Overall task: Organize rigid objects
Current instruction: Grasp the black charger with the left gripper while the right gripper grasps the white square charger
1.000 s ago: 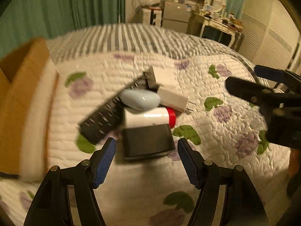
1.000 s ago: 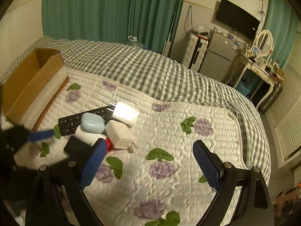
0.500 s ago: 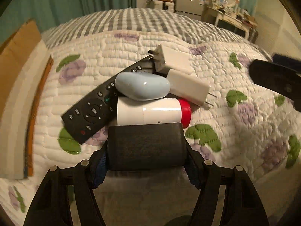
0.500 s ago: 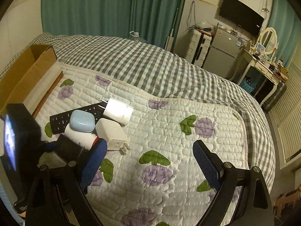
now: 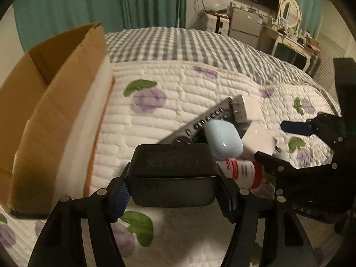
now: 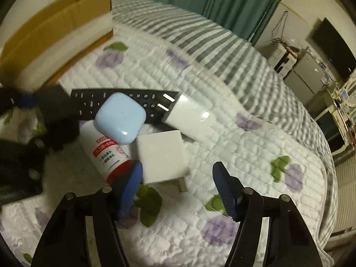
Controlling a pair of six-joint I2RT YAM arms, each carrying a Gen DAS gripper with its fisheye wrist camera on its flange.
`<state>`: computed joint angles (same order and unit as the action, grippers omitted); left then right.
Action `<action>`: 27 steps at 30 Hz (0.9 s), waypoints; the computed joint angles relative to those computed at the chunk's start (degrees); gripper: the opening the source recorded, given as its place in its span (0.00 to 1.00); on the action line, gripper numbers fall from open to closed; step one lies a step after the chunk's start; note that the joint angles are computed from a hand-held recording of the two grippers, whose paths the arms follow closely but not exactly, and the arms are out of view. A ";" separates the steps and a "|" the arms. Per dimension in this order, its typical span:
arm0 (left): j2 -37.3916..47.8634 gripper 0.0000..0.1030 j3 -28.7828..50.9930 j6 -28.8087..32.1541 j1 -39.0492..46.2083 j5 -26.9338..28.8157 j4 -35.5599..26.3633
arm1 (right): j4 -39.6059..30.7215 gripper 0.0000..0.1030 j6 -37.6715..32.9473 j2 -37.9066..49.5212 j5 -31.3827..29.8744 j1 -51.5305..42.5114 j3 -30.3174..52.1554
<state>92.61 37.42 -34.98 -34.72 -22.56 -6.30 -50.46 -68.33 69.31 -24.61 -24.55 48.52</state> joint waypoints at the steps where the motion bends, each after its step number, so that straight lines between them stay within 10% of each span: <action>1: 0.05 0.66 -0.05 0.59 0.57 0.18 0.29 | 0.13 0.63 0.48 0.65 0.01 0.57 0.14; 11: 2.91 0.66 1.59 2.27 1.50 1.17 1.73 | 1.16 0.49 6.58 9.17 1.61 5.97 2.05; 27: -13.93 0.66 -0.37 6.11 -2.14 1.77 -7.22 | -14.96 0.49 4.56 -9.58 -4.06 -10.82 6.33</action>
